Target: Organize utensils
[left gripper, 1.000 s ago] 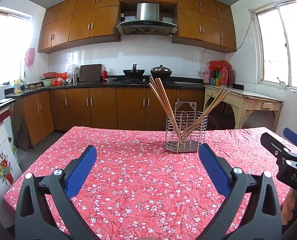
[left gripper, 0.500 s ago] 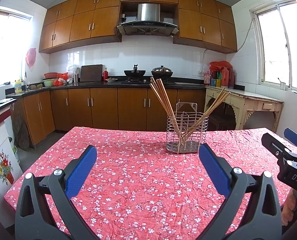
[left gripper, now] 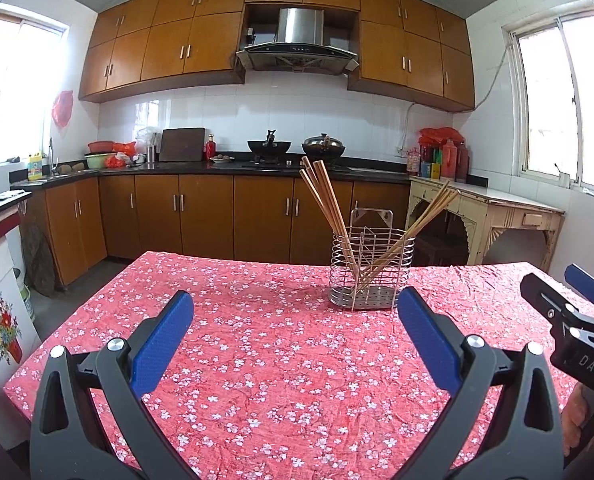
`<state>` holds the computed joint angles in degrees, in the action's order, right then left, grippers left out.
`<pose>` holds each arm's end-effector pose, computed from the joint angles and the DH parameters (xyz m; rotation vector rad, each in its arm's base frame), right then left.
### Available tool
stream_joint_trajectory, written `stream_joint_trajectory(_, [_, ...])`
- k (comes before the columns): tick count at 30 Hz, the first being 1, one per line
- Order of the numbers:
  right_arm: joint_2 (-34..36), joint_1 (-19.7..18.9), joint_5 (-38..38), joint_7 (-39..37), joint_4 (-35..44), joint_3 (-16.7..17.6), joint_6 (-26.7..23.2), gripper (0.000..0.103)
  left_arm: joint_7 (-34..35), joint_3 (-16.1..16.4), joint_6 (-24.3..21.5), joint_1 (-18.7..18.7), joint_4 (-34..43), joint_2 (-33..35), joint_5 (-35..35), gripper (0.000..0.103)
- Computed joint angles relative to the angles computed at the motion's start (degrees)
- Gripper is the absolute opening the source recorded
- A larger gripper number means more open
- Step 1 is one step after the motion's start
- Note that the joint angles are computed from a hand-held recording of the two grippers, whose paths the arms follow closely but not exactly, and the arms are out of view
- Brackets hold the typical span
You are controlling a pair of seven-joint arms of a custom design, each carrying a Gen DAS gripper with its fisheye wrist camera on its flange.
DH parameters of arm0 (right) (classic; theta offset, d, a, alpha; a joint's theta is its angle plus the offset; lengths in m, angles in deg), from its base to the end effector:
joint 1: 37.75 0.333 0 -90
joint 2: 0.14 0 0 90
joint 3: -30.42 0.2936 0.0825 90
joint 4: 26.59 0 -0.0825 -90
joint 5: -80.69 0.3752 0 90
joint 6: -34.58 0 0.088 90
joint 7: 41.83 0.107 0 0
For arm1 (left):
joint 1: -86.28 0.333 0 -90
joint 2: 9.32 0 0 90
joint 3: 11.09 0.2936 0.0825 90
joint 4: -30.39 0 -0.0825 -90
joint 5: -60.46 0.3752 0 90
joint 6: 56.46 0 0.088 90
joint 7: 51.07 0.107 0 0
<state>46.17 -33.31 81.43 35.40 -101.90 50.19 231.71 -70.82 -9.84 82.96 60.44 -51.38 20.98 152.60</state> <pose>0.7245 0.2140 0.4277 -1.5177 1.0837 -0.8195 0.6604 -0.3027 0.4285 -1.5880 1.0976 -0.9075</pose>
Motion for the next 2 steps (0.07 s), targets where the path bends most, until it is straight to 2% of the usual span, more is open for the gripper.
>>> stream_joint_trajectory(2, [0.0, 0.0, 0.0, 0.0, 0.0, 0.0, 0.0, 0.099, 0.0, 0.1, -0.3, -0.1, -0.1, 0.0, 0.1, 0.101])
